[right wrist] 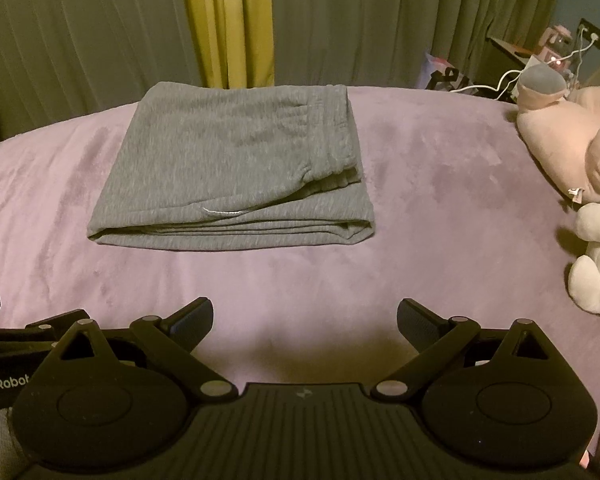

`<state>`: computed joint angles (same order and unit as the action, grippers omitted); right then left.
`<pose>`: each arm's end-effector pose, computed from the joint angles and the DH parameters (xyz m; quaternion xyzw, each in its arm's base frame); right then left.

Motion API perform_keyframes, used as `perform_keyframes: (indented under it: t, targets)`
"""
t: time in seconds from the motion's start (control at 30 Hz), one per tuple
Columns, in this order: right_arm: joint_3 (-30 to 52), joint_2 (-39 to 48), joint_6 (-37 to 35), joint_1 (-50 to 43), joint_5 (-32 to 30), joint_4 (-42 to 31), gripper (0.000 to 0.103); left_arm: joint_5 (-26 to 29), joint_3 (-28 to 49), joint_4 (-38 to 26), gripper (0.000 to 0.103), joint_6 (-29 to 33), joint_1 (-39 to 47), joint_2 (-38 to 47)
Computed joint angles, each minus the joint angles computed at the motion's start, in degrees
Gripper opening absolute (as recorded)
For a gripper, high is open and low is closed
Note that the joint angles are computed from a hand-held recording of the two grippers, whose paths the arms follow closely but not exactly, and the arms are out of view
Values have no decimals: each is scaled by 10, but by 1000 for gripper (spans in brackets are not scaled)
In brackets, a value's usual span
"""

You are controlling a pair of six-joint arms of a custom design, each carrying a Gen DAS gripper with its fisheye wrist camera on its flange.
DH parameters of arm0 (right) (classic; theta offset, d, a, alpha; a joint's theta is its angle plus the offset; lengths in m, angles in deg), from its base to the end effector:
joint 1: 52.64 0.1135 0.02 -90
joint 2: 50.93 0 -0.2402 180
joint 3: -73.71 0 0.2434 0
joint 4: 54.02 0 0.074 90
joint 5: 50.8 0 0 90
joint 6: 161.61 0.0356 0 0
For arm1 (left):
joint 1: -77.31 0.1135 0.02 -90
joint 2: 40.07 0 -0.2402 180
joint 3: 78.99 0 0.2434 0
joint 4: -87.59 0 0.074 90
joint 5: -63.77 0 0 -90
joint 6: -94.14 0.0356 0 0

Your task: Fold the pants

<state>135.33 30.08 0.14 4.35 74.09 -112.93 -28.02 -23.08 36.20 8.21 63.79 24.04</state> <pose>0.1440 0.1843 0.1689 0.1522 0.9373 -0.0413 0.3109 0.2059 -0.0484 0.2004 0.1435 0.9542 -0.0066 0.2626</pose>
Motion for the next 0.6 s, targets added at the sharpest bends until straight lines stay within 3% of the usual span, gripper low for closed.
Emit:
perform_keyframes:
  t: [0.6]
  targets:
    - [-2,-4,-2,-2,2,0,99,0,2,-2,101,1,0,-1]
